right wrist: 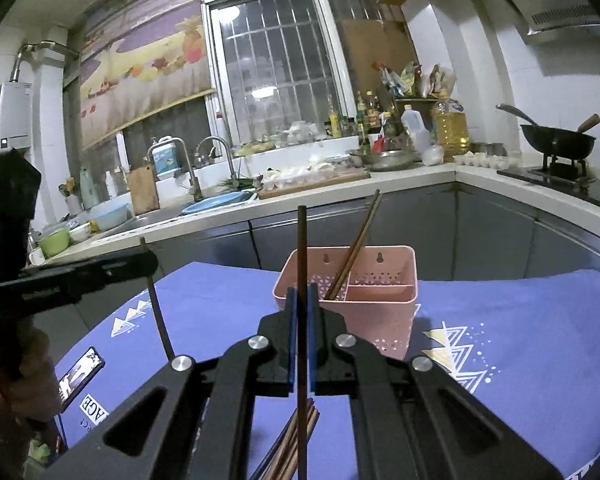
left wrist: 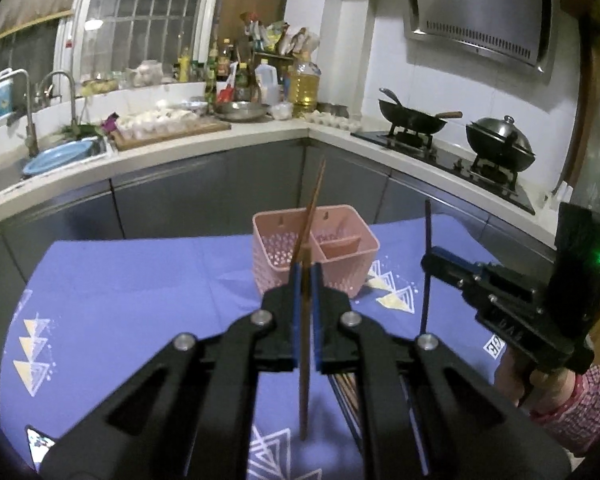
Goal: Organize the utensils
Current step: 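Lift both chopsticks and carry them above the pink basket, then lower the chopsticks into the basket and open both tools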
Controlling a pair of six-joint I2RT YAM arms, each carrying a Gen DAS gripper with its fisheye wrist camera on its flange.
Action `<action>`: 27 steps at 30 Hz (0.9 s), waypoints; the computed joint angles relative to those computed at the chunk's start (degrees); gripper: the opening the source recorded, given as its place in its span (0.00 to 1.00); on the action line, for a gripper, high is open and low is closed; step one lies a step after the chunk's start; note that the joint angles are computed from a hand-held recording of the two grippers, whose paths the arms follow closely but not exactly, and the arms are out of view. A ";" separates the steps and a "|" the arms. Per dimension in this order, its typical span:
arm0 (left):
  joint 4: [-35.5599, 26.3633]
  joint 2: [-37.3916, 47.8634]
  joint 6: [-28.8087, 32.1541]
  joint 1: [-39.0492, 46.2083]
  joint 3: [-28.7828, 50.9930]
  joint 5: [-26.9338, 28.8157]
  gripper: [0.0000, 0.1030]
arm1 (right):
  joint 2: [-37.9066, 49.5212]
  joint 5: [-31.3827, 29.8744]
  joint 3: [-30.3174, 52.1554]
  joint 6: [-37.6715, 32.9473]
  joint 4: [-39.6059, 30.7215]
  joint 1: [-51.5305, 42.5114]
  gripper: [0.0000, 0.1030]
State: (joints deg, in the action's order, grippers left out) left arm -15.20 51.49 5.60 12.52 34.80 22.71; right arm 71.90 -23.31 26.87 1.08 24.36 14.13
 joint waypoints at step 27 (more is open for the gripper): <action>17.67 36.86 -7.27 -10.22 26.23 -20.11 0.04 | 35.80 15.68 35.95 10.44 10.48 3.80 0.05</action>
